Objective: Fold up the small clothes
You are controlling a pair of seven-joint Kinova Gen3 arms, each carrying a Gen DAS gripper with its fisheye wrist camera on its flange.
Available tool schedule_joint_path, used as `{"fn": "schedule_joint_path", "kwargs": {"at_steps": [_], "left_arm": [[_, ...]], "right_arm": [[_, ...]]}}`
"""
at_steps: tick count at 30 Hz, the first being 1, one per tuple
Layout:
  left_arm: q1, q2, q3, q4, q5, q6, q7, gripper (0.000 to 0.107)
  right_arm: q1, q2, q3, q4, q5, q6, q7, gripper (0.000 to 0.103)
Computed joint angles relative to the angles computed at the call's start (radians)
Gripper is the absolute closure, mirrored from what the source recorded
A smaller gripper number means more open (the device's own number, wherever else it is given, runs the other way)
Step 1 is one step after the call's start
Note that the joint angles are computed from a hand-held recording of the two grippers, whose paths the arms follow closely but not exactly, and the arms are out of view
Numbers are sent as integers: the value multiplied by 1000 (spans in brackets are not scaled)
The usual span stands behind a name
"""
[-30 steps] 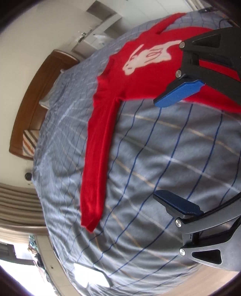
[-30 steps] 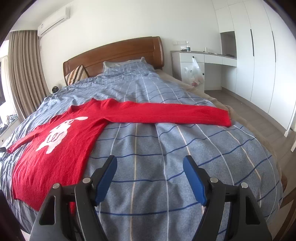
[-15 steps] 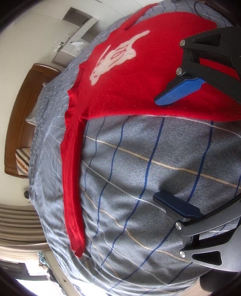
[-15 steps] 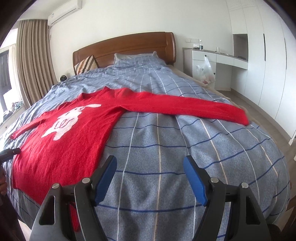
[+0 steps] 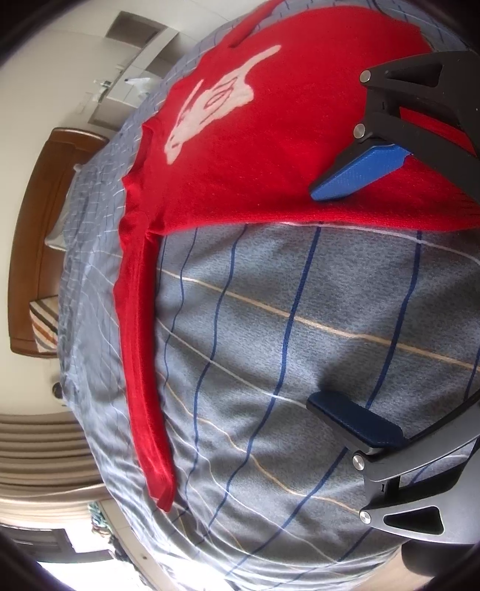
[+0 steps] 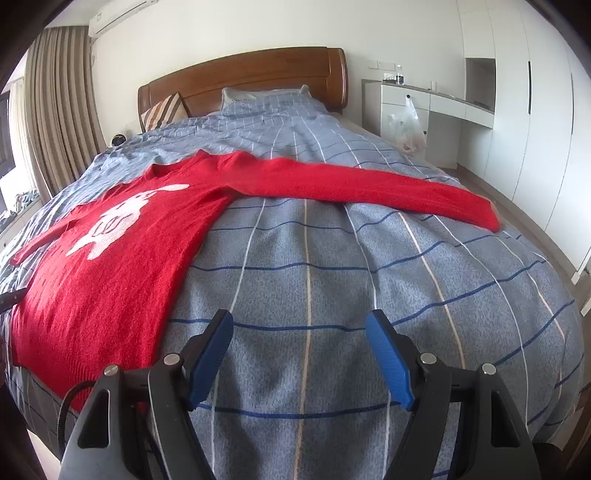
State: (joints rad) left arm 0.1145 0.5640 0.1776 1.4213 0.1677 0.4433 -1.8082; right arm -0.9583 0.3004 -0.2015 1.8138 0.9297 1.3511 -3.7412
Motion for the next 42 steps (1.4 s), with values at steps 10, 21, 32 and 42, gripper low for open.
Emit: {"fn": "schedule_joint_path", "kwargs": {"at_steps": [10,21,32,42], "left_arm": [[27,-1,-24,6,-27,-9,29,5],[17,2,-13,4,-31,-5,30,5],[29,2,-25,0,-42,7,23,5],[40,1,-34,0,-58,12,22,5]], "right_arm": [[14,-5,1,10,-20,-28,-14,29],[18,-1,4,8,-33,-42,-6,27],[20,7,12,4,-38,-51,4,24],[20,9,14,4,-38,-55,4,23]]}}
